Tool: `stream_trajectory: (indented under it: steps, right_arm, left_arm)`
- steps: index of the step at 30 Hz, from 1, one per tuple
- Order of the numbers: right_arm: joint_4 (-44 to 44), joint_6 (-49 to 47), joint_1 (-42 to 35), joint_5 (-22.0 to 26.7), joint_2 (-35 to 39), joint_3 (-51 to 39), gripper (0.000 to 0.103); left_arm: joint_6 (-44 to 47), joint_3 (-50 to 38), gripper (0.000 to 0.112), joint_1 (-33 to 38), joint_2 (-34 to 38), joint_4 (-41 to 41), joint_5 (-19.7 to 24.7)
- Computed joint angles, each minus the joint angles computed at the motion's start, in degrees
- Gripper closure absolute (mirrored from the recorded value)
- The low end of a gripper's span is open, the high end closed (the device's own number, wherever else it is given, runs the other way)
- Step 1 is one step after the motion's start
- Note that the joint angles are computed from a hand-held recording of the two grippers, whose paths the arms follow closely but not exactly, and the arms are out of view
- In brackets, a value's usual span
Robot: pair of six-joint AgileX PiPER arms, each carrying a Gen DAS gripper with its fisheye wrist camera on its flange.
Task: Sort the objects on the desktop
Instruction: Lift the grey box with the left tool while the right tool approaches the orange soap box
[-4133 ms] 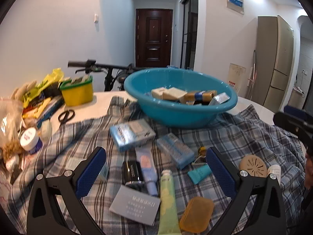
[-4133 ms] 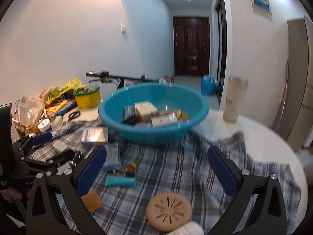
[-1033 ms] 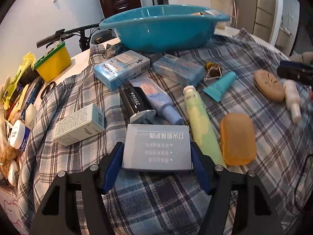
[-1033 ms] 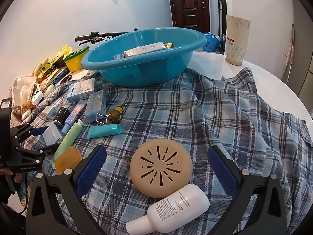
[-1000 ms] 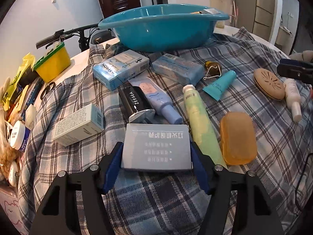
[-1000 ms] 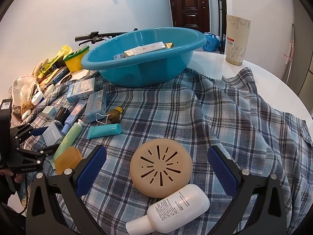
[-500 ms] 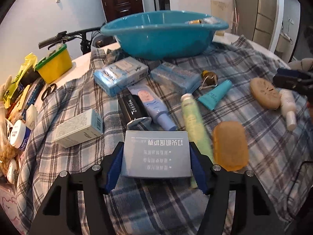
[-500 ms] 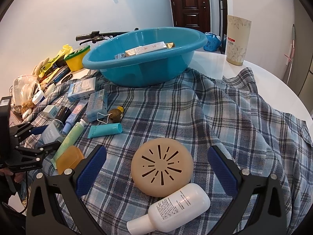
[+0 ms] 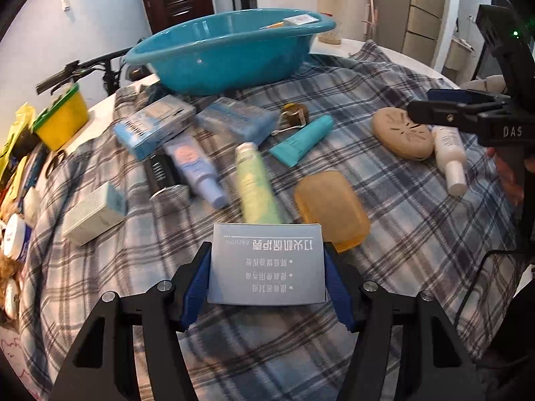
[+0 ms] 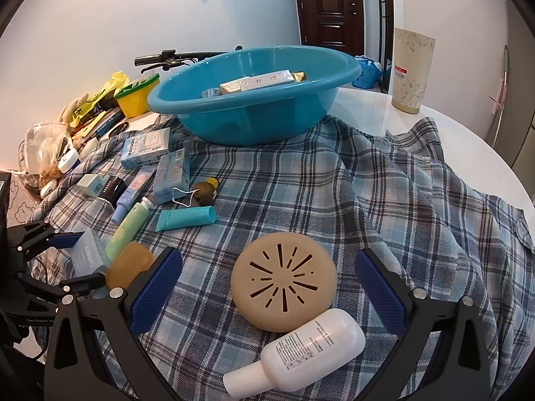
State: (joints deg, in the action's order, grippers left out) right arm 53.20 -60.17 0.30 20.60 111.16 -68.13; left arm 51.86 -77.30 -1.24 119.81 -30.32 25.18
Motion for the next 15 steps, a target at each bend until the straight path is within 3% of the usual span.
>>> stream_trajectory:
  steps: [6, 10, 15]
  right_arm:
    - [1.05, -1.07, 0.11, -0.05, -0.33, 0.45, 0.001]
    - [1.27, -1.48, -0.07, 0.14, -0.35, 0.50, 0.001]
    - [4.42, -5.39, -0.98, 1.67, -0.12, 0.72, 0.001]
  left_arm:
    - [-1.09, -4.33, 0.047, -4.07, 3.01, -0.14, -0.96]
    - [-1.39, -7.32, 0.047, -5.06, 4.30, -0.21, 2.54]
    - [-7.77, -6.87, 0.047, -5.22, 4.47, 5.90, -0.72]
